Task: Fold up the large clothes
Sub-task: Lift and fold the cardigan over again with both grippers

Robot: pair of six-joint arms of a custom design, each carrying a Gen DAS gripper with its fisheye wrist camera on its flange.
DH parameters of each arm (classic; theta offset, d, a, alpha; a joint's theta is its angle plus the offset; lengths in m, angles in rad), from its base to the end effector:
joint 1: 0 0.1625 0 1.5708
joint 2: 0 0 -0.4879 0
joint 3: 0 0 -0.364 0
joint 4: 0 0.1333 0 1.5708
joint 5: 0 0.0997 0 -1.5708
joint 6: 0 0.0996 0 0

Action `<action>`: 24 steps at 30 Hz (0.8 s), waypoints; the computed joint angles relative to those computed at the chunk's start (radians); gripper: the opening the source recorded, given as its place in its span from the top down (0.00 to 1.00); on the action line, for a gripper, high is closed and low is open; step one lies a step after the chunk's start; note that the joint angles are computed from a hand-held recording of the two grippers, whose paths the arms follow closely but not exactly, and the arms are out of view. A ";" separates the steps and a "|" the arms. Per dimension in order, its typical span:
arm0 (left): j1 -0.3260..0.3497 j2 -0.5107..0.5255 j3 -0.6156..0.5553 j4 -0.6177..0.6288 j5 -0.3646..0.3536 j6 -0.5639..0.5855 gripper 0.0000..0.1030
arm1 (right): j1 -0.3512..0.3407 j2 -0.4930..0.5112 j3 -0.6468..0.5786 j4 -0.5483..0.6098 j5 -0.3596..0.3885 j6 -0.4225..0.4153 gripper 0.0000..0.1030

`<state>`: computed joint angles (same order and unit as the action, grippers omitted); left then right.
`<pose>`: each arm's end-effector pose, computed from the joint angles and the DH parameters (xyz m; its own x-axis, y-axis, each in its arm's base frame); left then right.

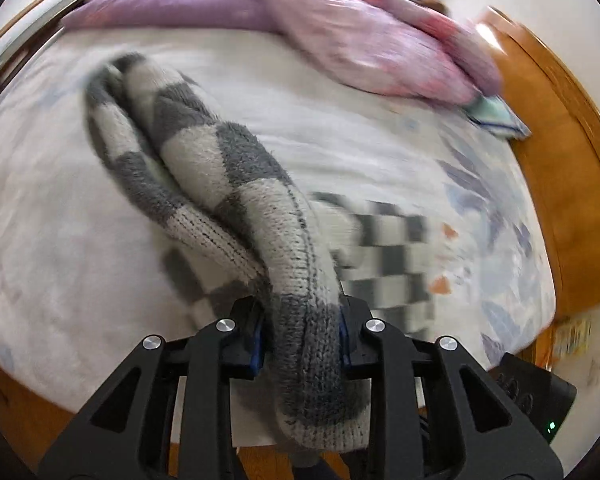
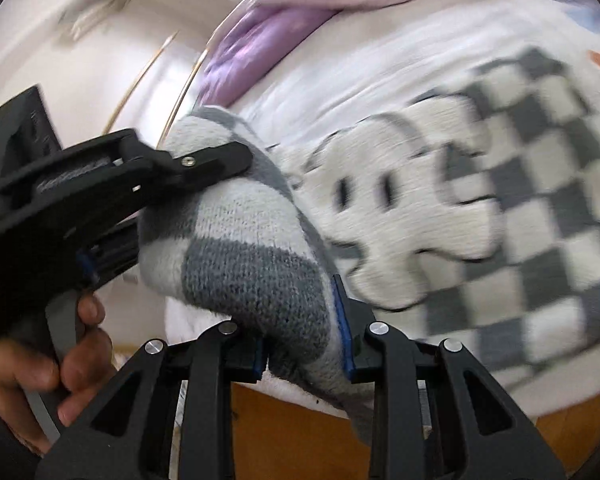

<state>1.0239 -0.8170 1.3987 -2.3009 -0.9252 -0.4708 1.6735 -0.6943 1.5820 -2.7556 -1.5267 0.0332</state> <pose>-0.2242 -0.7397 0.2543 -0.8825 -0.0807 -0.4633 0.1279 0.9068 -0.4017 0.2117 -0.7112 0.1264 -0.9951 -0.0836 -0.0518 -0.0650 0.9545 -0.2912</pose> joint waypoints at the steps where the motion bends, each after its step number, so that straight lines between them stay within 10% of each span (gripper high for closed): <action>1: -0.021 0.047 -0.039 0.008 -0.005 0.033 0.75 | -0.016 -0.025 0.026 -0.017 0.001 0.012 0.75; 12: -0.067 0.407 -0.345 0.234 -0.182 0.180 0.63 | -0.241 -0.190 0.227 -0.113 0.019 0.268 0.76; 17: -0.047 0.394 -0.292 0.127 -0.291 0.154 0.52 | -0.318 -0.180 0.221 -0.095 0.052 0.378 0.77; 20: -0.057 0.324 -0.192 -0.007 -0.262 0.132 0.42 | -0.325 -0.186 0.212 -0.057 0.068 0.384 0.77; 24: -0.074 0.215 -0.040 -0.087 0.003 0.015 0.34 | -0.301 -0.195 0.140 0.096 0.037 0.332 0.70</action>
<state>0.9500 -0.6021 1.3585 -2.3879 -0.9222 -0.4554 1.3723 -0.8896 1.7220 -2.6595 -1.4896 0.3650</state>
